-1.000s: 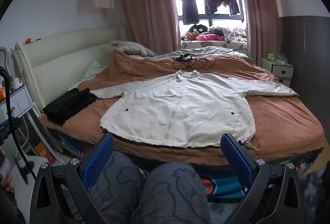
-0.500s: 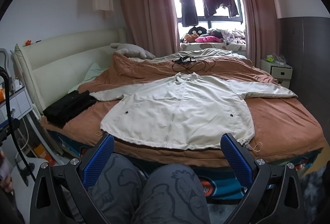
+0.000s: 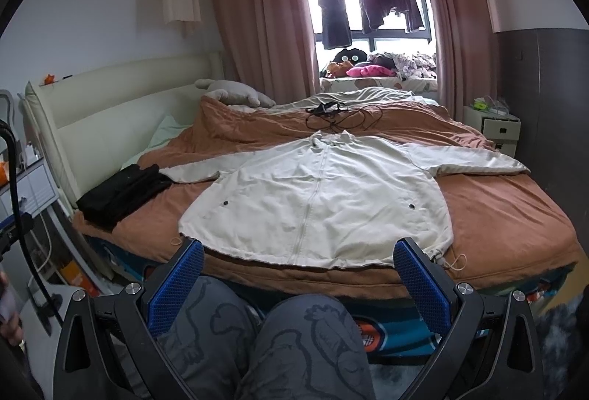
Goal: Fold large clothes
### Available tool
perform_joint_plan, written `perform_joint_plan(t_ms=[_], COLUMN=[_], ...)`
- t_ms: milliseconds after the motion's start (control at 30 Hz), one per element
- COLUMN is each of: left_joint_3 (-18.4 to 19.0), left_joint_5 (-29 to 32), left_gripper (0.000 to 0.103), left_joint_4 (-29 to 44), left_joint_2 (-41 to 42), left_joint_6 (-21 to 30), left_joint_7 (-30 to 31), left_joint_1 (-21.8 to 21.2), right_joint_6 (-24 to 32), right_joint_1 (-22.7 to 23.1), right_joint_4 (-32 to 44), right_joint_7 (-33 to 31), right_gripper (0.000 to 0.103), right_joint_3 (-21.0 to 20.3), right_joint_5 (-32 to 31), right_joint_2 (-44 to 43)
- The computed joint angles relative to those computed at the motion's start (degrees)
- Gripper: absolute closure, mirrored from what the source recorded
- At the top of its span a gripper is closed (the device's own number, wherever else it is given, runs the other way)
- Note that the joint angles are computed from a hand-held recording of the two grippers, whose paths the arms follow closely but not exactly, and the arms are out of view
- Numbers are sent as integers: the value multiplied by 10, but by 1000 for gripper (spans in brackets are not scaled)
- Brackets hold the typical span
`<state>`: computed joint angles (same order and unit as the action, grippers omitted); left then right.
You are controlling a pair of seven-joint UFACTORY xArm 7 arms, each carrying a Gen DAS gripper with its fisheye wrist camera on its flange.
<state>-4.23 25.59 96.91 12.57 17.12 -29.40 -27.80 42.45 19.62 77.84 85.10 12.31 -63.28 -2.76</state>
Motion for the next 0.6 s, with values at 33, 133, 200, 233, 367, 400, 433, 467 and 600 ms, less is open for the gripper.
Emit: perform_joint_plan(t_ms=[33, 133, 200, 233, 367, 400, 433, 467, 600], left_joint_3=[-1, -1, 0, 0, 1, 1, 2, 1, 1], left_joint_5=[-3, -4, 0, 0, 2, 4, 6, 6, 5], left_gripper=[0, 0, 0, 0, 0, 0, 0, 0, 0], left_joint_4=[0, -3, -5, -4, -5, -6, -6, -5, -6], left_joint_2=[0, -2, -3, -2, -3, -3, -3, -3, -3], left_joint_6=[0, -1, -3, -3, -4, -4, -4, -3, -3], left_joint_7=[3, 3, -1, 0, -2, -4, -6, -5, -5], left_joint_1=[1, 1, 0, 0, 0, -1, -1, -1, 0], right_joint_6=[0, 3, 4, 4, 1, 0, 0, -1, -1], right_joint_1=[0, -1, -1, 0, 0, -1, -1, -1, -1], right_joint_4=[1, 3, 4, 5, 3, 4, 4, 2, 0], right_joint_7=[-1, -4, -3, -3, -2, -3, -3, 0, 3], right_gripper=[0, 0, 0, 0, 0, 0, 0, 0, 0], right_joint_3=[-1, -1, -1, -1, -2, -2, -1, -1, -1], right_joint_5=[2, 6, 8, 8, 9, 9, 9, 7, 6], right_joint_2=[0, 0, 1, 1, 0, 0, 1, 1, 0])
